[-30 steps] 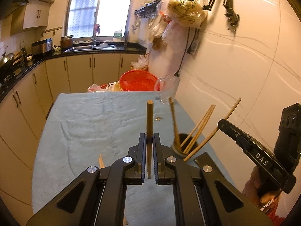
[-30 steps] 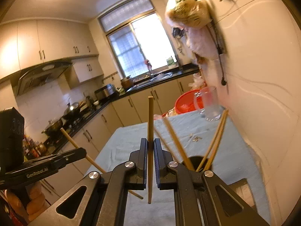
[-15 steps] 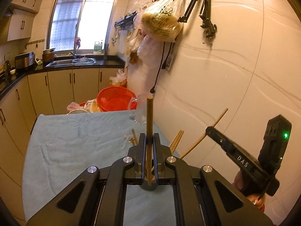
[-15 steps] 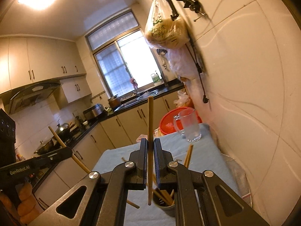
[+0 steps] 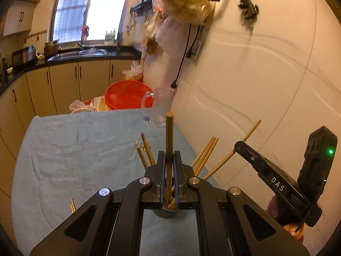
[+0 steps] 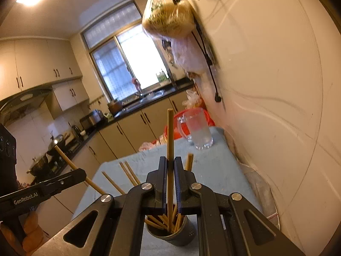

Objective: Organize utensils
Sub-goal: 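Lower both held chopsticks into the grey cup and open both tools, then move both open tools back toward the last chopsticks on the towel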

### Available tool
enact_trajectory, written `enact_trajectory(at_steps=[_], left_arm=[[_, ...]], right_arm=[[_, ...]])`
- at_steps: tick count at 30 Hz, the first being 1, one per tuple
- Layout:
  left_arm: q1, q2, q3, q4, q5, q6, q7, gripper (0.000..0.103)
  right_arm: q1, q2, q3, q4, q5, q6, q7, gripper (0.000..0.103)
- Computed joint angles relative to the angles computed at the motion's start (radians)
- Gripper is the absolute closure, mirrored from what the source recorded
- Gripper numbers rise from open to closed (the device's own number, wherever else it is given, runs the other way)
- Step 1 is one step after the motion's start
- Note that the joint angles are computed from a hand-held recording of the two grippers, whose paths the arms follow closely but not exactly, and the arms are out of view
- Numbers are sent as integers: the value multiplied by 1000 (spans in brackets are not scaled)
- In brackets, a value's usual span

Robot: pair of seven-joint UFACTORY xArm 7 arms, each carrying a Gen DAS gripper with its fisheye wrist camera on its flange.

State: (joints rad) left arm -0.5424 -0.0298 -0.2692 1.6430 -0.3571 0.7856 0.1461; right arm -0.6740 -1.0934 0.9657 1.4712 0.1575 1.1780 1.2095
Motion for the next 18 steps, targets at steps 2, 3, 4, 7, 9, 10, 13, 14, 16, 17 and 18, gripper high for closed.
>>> enact_trajectory(at_steps=[2, 3, 4, 7, 9, 10, 13, 14, 16, 17, 18], left_arm=[[-2, 9, -2, -6, 9, 2, -7, 97], [-2, 12, -2, -10, 11, 3, -9, 97], [-3, 16, -3, -13, 17, 5, -12, 97], [-2, 23, -3, -24, 31, 3, -23, 97], [-1, 27, -2, -28, 34, 6, -27, 97], [0, 28, -1, -29, 35, 7, -27, 97], [2, 28, 0, -38, 35, 6, -32, 97], [3, 24, 1, -43, 33, 3, -32, 97], [4, 20, 1, -50, 39, -6, -40, 97], [4, 20, 1, -50, 35, -3, -36, 96], [5, 20, 2, -48, 33, 0, -37, 96]], right_arm=[[6, 6, 9, -22, 13, -13, 2, 95], [11, 9, 13, -35, 18, -20, 5, 95], [18, 11, 19, -47, 22, -26, 9, 95], [29, 28, 32, -70, 24, -32, 20, 95], [43, 40, 38, -92, 27, -41, 33, 95], [51, 47, 41, -102, 27, -48, 39, 95], [73, 72, 52, -117, 16, -47, 57, 95], [78, 81, 54, -119, 10, -45, 62, 95], [89, 89, 53, -120, -8, -41, 72, 93], [95, 91, 53, -119, -16, -39, 76, 87], [100, 93, 51, -116, -26, -33, 79, 82]])
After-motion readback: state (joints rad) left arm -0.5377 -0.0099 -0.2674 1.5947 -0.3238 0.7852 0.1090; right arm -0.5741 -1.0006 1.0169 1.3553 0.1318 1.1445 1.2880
